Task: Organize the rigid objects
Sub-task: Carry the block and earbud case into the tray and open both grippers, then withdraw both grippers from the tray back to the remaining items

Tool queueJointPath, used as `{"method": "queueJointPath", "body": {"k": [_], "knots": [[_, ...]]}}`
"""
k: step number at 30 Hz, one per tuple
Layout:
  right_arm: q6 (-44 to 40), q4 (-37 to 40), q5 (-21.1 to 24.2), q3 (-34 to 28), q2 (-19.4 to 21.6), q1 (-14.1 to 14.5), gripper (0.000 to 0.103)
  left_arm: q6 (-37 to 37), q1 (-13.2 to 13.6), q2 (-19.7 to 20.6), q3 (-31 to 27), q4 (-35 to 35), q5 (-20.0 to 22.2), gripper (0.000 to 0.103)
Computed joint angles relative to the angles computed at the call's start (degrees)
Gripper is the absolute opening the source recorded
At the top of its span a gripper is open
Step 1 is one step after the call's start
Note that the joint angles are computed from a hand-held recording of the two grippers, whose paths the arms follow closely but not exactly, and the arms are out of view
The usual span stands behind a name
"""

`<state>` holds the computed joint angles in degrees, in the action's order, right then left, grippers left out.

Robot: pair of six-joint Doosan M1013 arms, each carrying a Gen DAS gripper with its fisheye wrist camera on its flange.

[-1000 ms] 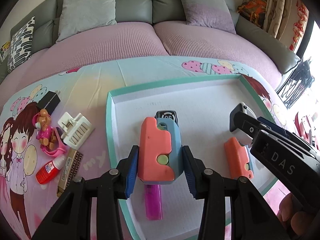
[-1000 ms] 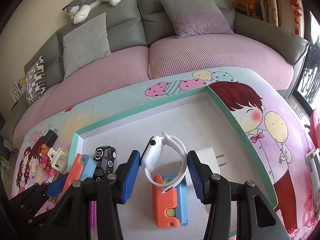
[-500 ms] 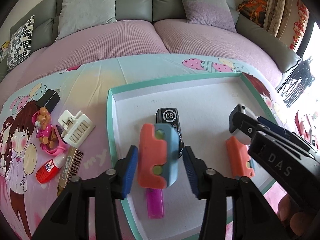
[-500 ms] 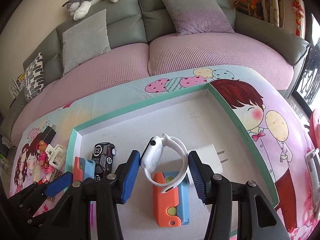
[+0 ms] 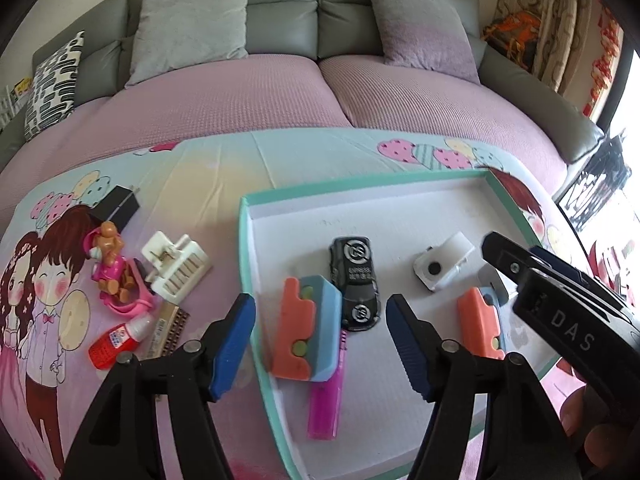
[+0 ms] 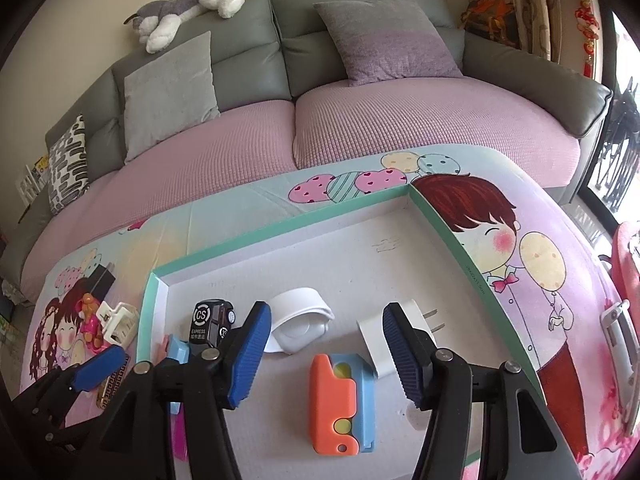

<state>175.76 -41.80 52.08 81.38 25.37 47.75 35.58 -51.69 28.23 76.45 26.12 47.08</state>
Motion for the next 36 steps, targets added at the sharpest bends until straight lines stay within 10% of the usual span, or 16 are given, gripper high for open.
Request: {"method": "queueJointPath", "body": {"k": [10, 23, 36], "knots": [[-2.2, 1.6, 0.0, -0.7, 0.5, -0.1, 0.063, -14.7, 1.6, -2.7, 3.8, 5.4, -0.3, 0.069], [-5.6, 1.7, -1.6, -3.0, 2.4, 0.9, 0.103, -28.2, 3.7, -5.2, 8.2, 10.3, 2.4, 0.092], [-7.2, 0.5, -4.8, -4.8, 4.0, 2.0, 0.103, -37.5, 5.8, -7.7, 12.8, 11.5, 1.7, 0.093]]}}
